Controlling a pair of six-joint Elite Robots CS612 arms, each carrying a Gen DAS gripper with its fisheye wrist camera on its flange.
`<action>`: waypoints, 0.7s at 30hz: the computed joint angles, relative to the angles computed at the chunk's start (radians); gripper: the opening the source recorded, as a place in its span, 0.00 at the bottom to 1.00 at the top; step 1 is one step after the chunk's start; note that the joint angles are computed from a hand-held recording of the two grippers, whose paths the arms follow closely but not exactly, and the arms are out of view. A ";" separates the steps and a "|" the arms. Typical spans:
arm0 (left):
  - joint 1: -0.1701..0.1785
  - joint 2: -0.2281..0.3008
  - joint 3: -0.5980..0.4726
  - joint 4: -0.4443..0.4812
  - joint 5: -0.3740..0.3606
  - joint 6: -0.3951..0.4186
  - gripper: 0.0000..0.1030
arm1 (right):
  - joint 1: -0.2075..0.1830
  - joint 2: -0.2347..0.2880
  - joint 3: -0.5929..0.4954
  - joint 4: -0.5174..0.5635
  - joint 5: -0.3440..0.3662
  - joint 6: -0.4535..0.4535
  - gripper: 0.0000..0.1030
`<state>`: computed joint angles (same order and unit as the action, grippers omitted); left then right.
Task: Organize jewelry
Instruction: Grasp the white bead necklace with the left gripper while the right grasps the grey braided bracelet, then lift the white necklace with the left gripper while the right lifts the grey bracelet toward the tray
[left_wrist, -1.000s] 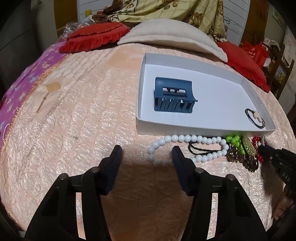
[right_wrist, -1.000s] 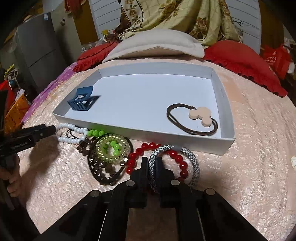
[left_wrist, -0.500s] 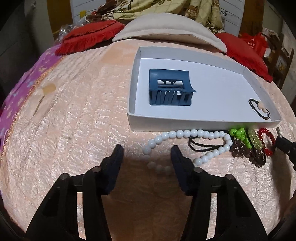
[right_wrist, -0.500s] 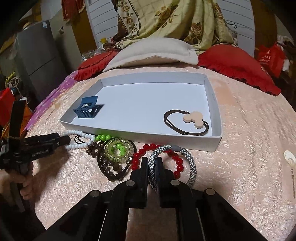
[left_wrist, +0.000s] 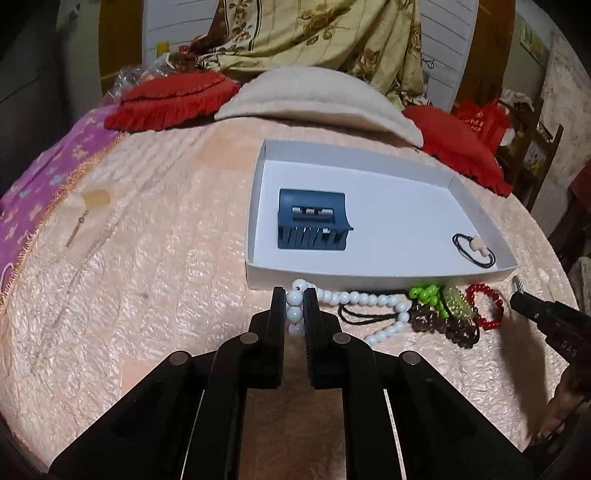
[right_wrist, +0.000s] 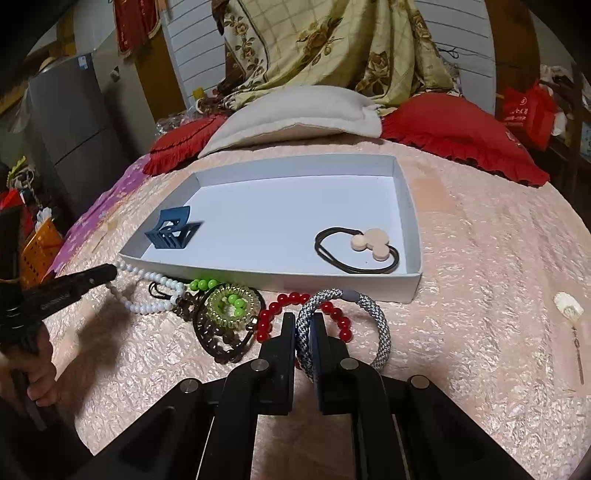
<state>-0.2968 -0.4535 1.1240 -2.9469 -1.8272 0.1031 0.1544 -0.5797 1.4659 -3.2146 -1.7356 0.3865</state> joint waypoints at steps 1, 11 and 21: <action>0.000 0.000 -0.001 -0.002 -0.002 -0.003 0.07 | 0.000 -0.001 0.001 -0.002 -0.003 0.004 0.07; -0.019 -0.026 0.044 -0.049 0.020 0.023 0.07 | 0.004 -0.002 0.005 -0.026 -0.018 0.010 0.07; -0.022 -0.017 0.040 -0.077 0.044 0.004 0.08 | 0.012 -0.002 0.012 -0.064 -0.035 -0.022 0.07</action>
